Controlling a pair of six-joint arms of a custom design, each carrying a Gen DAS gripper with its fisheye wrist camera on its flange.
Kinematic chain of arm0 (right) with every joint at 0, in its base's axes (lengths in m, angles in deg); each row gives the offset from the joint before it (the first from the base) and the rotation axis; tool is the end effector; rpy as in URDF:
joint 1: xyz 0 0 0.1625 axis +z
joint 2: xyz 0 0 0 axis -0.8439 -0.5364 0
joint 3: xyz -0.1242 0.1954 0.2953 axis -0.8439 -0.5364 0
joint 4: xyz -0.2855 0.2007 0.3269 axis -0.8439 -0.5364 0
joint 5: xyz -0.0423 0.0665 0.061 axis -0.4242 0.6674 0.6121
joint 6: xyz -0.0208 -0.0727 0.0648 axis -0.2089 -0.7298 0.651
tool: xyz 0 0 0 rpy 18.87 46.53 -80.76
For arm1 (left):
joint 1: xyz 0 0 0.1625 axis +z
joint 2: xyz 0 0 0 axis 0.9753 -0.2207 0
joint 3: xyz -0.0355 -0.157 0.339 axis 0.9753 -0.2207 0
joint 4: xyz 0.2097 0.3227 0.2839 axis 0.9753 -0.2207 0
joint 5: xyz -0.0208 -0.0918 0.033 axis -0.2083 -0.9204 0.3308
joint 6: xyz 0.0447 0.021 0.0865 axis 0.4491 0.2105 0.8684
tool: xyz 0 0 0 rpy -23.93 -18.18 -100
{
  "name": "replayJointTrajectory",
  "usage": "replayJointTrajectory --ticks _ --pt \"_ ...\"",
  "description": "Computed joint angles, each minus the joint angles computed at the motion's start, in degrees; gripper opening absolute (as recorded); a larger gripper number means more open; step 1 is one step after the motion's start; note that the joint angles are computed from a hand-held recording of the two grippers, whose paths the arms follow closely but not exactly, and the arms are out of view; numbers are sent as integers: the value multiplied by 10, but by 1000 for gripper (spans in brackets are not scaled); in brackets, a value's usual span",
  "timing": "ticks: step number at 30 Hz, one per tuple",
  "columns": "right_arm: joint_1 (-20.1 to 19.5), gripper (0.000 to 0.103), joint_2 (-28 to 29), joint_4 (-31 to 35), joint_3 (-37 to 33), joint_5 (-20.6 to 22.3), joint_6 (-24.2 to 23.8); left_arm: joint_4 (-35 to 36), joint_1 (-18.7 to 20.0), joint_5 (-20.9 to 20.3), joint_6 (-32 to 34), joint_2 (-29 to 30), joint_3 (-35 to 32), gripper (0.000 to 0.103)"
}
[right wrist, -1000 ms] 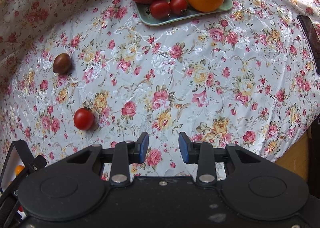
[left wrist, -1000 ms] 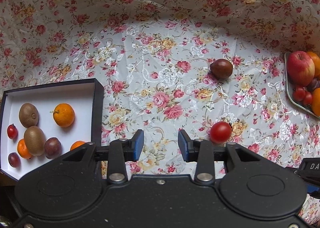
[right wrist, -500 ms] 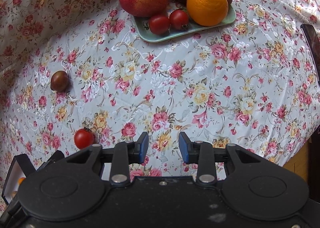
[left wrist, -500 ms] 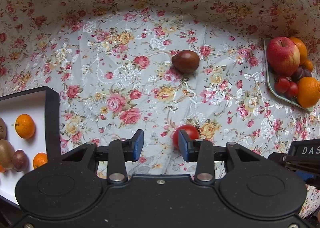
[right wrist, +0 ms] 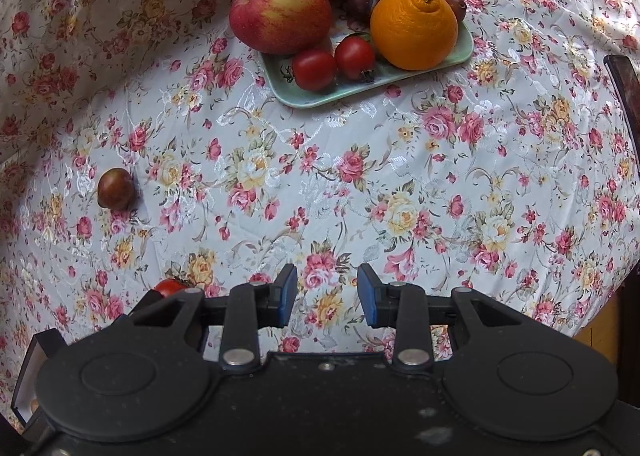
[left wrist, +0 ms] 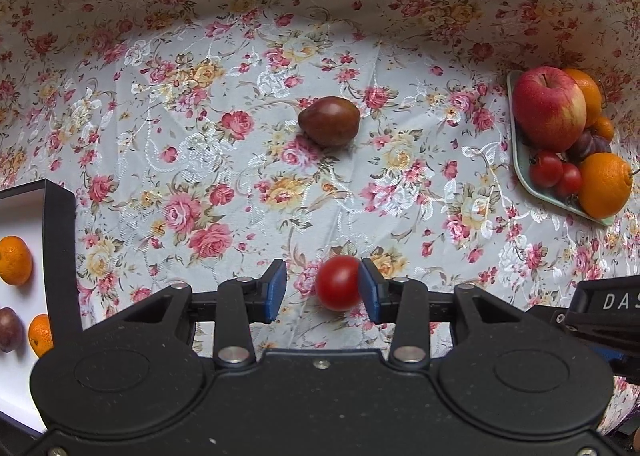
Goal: Organize fruits
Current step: 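Close the left tool on a red tomato on the cloth, then grasp a brown-red plum with the right tool while the left tool holds the tomato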
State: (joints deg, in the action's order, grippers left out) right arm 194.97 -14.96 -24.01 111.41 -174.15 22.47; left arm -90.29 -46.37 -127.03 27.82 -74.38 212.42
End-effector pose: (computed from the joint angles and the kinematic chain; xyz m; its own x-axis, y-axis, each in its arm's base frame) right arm 0.4025 -0.2540 0.0219 -0.5821 0.6026 0.5459 0.4254 0.7979 -0.4271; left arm -0.0964 -0.2709 0.3157 -0.7722 0.0533 -0.6332 0.1777 0.9749 -0.1345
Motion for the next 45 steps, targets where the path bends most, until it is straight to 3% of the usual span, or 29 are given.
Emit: replayJointTrajectory --ticks 3,24,28,34,41,45 --pt "-2 36 -4 1 3 -1 2 -6 -4 -3 5 5 6 54" --pt "-14 36 -21 -5 17 -3 9 -8 14 -16 20 20 16 53" --pt "-14 36 -11 -10 12 0 3 -8 16 -25 26 12 17 41" --pt "-13 36 5 -16 2 0 -4 30 4 -1 -7 -5 2 41" --pt "-8 36 39 -29 -22 -8 -19 107 15 47 -61 3 -39 41" --pt "-1 36 72 -36 -47 -18 -31 122 24 53 -60 1 -53 41"
